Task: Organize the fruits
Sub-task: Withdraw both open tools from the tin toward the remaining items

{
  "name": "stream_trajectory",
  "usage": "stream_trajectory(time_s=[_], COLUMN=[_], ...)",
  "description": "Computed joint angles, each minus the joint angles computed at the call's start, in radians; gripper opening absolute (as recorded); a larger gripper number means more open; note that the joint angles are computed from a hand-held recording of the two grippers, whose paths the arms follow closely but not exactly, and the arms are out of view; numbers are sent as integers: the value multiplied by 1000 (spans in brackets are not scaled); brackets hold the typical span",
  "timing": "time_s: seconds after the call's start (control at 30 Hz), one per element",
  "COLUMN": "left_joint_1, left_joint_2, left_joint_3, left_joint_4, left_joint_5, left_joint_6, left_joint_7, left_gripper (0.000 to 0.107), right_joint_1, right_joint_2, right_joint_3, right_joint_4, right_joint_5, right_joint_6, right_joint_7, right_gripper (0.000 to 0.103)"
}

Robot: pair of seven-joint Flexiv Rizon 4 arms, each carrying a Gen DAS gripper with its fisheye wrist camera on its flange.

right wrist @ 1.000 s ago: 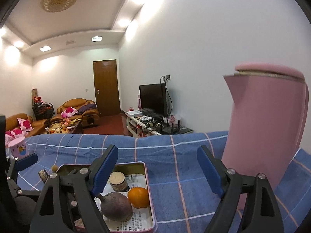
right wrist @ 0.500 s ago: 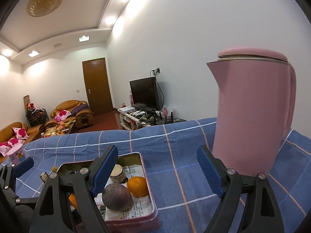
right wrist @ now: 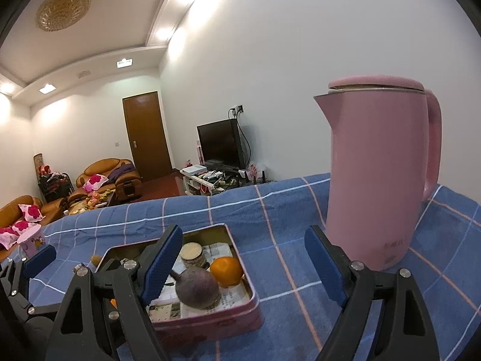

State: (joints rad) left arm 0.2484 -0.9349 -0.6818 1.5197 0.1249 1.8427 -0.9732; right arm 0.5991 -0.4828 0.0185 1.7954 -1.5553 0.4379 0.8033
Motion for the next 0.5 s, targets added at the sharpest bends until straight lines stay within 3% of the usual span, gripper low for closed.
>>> stream_trajectory(time_s=[0.5], left_joint_1=[68], left_joint_2=[-11], left_joint_3=[-13], left_joint_4=[-12], left_joint_5=[-18], left_joint_6=[-29], left_joint_7=[68], left_gripper=[103], right_joint_1=[51], right_joint_2=[-94], right_joint_3=[-33], right_joint_4=[-136], right_joint_5=[23], right_joint_6=[42], right_joint_7=[-59], right_gripper=[85])
